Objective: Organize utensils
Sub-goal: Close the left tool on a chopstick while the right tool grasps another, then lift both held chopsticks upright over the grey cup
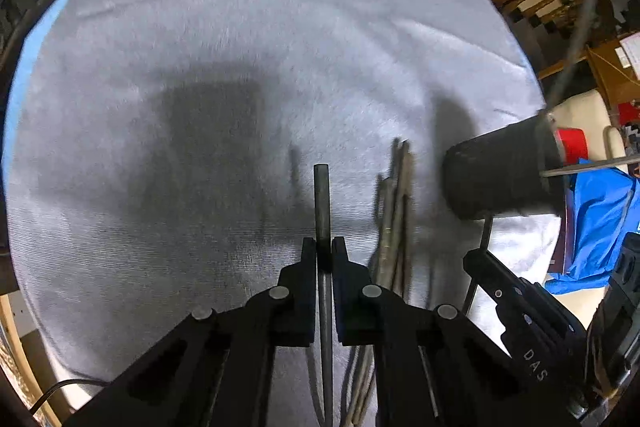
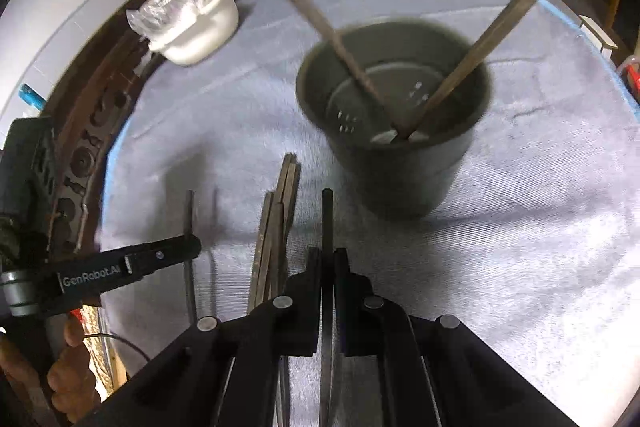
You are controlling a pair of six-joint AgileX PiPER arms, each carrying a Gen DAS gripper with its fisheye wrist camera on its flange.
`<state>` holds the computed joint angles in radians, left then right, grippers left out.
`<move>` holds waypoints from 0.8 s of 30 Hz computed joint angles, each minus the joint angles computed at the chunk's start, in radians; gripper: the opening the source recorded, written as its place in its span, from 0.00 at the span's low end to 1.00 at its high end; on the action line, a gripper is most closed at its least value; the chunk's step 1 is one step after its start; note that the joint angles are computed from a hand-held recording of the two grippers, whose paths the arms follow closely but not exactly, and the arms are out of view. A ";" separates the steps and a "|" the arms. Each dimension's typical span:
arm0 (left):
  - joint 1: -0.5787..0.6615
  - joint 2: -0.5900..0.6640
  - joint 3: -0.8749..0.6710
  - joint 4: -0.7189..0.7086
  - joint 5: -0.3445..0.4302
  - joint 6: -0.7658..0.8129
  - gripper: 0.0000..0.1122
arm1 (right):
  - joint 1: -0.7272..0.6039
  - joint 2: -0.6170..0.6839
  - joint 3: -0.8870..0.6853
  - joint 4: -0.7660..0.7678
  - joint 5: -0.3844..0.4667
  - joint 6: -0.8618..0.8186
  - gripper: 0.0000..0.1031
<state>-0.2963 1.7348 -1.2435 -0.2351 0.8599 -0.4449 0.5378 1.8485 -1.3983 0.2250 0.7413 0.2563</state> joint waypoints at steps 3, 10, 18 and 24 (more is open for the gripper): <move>-0.024 -0.058 -0.001 0.045 0.008 -0.035 0.06 | -0.025 -0.060 0.047 0.072 -0.035 -0.061 0.06; -0.085 -0.234 0.001 0.170 0.047 -0.122 0.06 | -0.032 -0.213 0.129 0.119 -0.117 -0.123 0.06; -0.197 -0.328 -0.058 0.321 0.109 -0.253 0.06 | -0.018 -0.360 0.173 0.055 -0.158 -0.094 0.06; -0.252 -0.350 -0.132 0.391 0.140 -0.296 0.06 | -0.002 -0.401 0.145 -0.083 -0.176 0.018 0.06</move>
<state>-0.5487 1.3845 -1.3752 0.1563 0.9999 -0.7408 0.5361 1.4476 -1.2537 0.1419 0.5651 0.2744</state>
